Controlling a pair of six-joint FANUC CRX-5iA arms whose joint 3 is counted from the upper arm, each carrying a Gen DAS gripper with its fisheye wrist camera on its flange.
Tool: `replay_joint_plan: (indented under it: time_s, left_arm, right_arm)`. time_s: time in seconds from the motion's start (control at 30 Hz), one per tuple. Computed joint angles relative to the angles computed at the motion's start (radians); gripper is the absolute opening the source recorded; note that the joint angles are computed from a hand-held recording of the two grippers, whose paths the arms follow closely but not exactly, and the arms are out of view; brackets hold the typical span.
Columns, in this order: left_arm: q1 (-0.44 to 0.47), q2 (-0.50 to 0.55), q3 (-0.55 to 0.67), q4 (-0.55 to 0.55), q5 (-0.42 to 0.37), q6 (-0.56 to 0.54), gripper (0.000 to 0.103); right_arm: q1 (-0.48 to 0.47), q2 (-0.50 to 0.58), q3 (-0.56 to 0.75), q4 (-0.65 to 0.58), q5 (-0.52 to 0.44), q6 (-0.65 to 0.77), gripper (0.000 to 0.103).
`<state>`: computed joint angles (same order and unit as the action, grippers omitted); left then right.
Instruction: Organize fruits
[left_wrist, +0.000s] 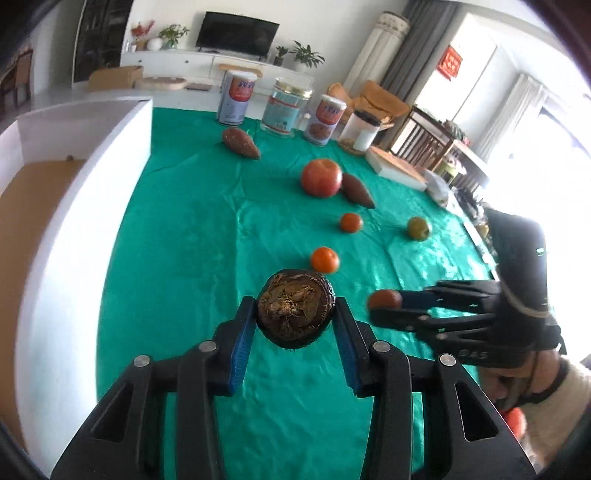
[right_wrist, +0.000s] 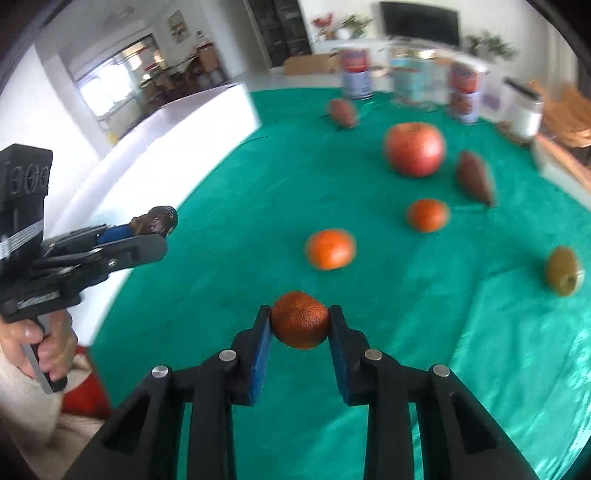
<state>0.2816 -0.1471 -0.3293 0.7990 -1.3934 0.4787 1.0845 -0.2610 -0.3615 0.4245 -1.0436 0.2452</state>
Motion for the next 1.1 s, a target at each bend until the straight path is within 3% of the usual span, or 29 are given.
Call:
replay_joint_plan:
  time_s: [0.07, 0.13, 0.2, 0.27, 0.37, 0.53, 0.6, 0.63, 0.67, 0.7, 0.77, 0.9, 0.97, 1.1]
  left_arm:
    - [0.11, -0.032, 0.019, 0.02, -0.093, -0.02, 0.043]
    - [0.215, -0.052, 0.045, 0.036, -0.122, -0.046, 0.043]
    - [0.297, -0.057, 0.07, 0.024, -0.079, -0.049, 0.043]
    - [0.33, -0.04, 0.096, -0.036, 0.015, -0.017, 0.043]
    - [0.331, 0.002, 0.125, -0.177, 0.156, 0.068, 0.043]
    - [0.313, 0.062, 0.148, -0.291, 0.194, 0.144, 0.044]
    - [0.305, 0.056, 0.133, -0.296, 0.227, 0.157, 0.061]
    - [0.302, 0.048, 0.125, -0.296, 0.249, 0.162, 0.079]
    - [0.3, 0.031, 0.109, -0.286, 0.28, 0.165, 0.089]
    - [0.301, 0.015, 0.094, -0.269, 0.304, 0.163, 0.09]
    - [0.319, -0.008, 0.068, -0.206, 0.32, 0.129, 0.09]
    - [0.329, -0.085, 0.013, -0.041, 0.331, 0.075, 0.096]
    - [0.328, -0.133, -0.024, 0.034, 0.314, 0.03, 0.097]
    - [0.284, -0.193, -0.086, 0.109, 0.225, -0.052, 0.1]
  right_arm:
    - [0.009, 0.053, 0.079, -0.06, 0.061, 0.07, 0.03]
    - [0.016, 0.129, 0.178, -0.089, 0.116, 0.149, 0.03]
    - [0.011, 0.221, 0.301, -0.117, 0.163, 0.247, 0.03]
    - [-0.005, 0.314, 0.43, -0.176, 0.182, 0.356, 0.03]
    - [-0.028, 0.511, 0.691, -0.223, 0.091, 0.517, 0.03]
    - [-0.055, 0.777, 1.024, -0.208, -0.121, 0.588, 0.031]
    - [-0.058, 0.824, 1.074, -0.166, -0.158, 0.562, 0.033]
    - [-0.06, 0.835, 1.086, -0.142, -0.169, 0.537, 0.035]
    - [-0.06, 0.834, 1.084, -0.119, -0.17, 0.504, 0.041]
    - [-0.052, 0.813, 1.054, -0.088, -0.149, 0.453, 0.045]
    - [-0.041, 0.729, 0.935, 0.001, -0.063, 0.35, 0.062]
    - [0.012, 0.557, 0.686, 0.305, 0.009, 0.154, 0.079]
    - [0.044, 0.47, 0.566, 0.433, -0.013, 0.065, 0.089]
    - [0.132, 0.316, 0.318, 0.57, -0.18, -0.066, 0.092]
